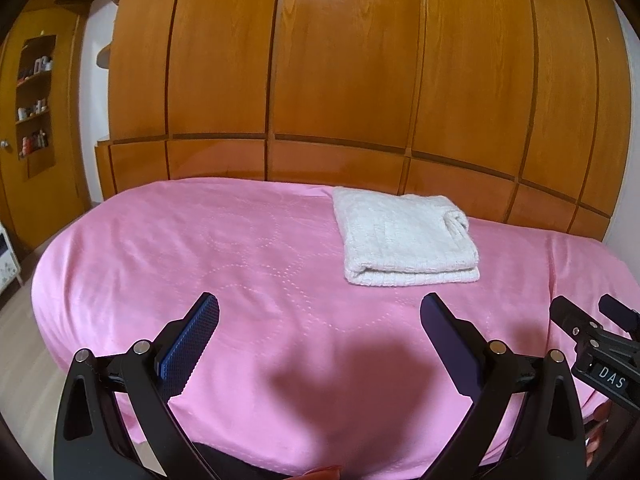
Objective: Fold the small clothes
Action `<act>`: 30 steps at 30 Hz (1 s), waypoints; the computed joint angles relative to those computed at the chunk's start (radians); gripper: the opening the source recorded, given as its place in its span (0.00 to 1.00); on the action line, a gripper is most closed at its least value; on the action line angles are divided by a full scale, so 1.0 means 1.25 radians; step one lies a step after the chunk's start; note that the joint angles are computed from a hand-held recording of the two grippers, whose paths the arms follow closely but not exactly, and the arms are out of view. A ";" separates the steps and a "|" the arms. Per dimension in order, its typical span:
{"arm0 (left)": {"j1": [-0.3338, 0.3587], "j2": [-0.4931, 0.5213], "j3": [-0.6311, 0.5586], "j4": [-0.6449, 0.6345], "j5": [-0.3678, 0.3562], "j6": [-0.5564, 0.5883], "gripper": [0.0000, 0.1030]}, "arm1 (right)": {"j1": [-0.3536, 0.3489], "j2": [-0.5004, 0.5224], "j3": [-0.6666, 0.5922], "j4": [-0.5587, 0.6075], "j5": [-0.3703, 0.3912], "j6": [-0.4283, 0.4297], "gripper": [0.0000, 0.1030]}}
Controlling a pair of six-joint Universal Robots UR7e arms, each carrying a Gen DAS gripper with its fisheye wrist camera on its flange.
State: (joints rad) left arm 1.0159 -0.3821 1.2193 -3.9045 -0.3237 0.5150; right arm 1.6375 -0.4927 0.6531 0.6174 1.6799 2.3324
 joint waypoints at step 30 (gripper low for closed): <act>0.000 0.002 0.006 0.023 0.000 -0.009 0.97 | 0.001 0.010 -0.019 0.024 0.009 -0.002 0.98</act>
State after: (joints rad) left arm 1.0158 -0.3792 1.2268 -3.8754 -0.3240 0.5041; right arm 1.6382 -0.4799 0.6298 0.6474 1.6915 2.3301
